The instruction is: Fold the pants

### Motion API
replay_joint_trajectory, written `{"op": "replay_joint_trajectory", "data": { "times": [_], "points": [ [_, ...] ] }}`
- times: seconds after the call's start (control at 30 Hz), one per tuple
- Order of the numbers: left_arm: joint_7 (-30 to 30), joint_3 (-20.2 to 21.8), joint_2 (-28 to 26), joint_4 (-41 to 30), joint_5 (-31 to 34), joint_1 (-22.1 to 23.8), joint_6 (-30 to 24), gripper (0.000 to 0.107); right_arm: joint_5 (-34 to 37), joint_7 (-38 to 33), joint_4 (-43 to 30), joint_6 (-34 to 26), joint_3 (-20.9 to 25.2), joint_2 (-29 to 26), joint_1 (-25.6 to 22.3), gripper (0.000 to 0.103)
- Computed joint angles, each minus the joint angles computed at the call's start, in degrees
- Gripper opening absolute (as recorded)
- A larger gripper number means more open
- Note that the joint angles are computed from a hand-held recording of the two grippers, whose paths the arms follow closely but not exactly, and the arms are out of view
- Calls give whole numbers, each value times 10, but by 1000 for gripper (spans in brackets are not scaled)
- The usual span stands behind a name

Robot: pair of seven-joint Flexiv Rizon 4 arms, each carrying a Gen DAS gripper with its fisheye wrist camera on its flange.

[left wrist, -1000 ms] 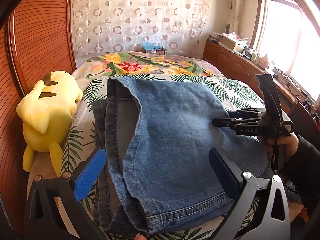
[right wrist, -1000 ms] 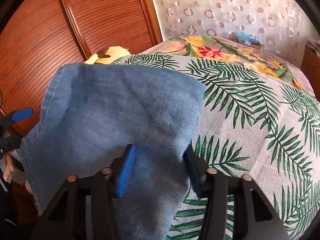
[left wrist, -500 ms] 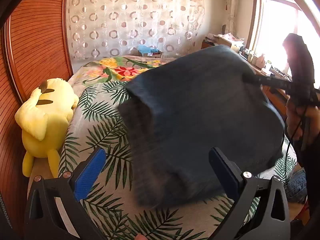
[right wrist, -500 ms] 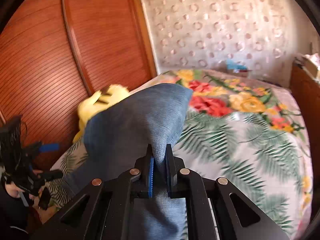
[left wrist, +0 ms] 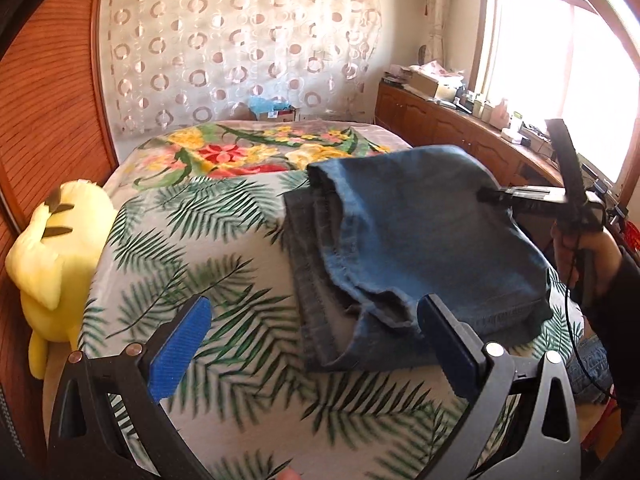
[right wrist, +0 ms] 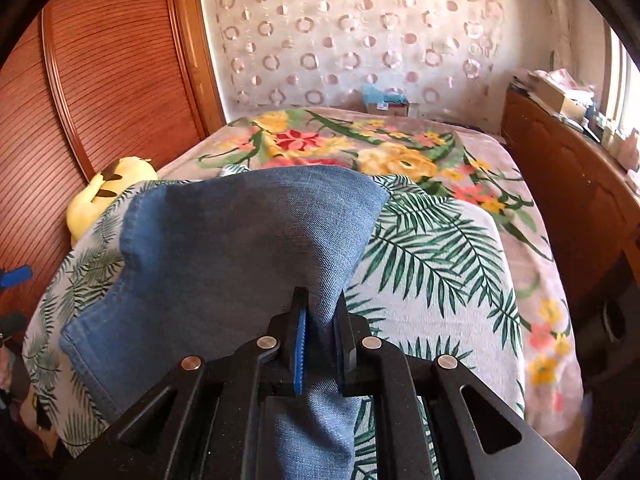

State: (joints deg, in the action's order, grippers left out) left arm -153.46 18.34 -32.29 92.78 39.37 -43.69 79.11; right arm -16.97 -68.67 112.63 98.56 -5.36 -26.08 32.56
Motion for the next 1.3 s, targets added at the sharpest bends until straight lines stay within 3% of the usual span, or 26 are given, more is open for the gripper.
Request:
{"op": "replay_joint_trajectory", "data": {
  "times": [0.13,0.2,0.3,0.37,0.57,0.67,0.73,0.87,0.93,1.17,1.3],
  "points": [
    [22,-15,-27,-36,-9,7,9,103,4,18,-3,-6,-27,-11,30,24],
    [47,-27,-40,-49,-27,13,9,103,8,24,12,1,-35,-4,41,43],
    [86,-44,-61,-69,-61,19,14,103,17,23,52,17,-45,19,55,51],
    [107,-50,-74,-79,-82,18,16,103,36,19,89,40,-74,34,83,52],
    [161,-56,-109,-106,-142,8,2,103,105,-13,149,60,-90,69,124,58],
    [177,-49,-121,-112,-164,1,-4,103,144,-21,168,59,-144,77,188,61],
    [181,-42,-129,-117,-174,-6,-14,103,157,-23,174,64,-139,82,191,62],
    [188,-40,-140,-118,-188,-9,-20,103,198,-36,191,72,-196,88,261,63],
    [192,-37,-146,-122,-191,-12,-25,103,212,-41,195,74,-202,86,270,63],
    [199,-37,-149,-131,-193,-14,-43,103,230,-37,187,81,-138,75,217,63],
    [203,-38,-152,-141,-190,-16,-63,103,236,-41,189,87,-139,73,219,63]
  ]
}}
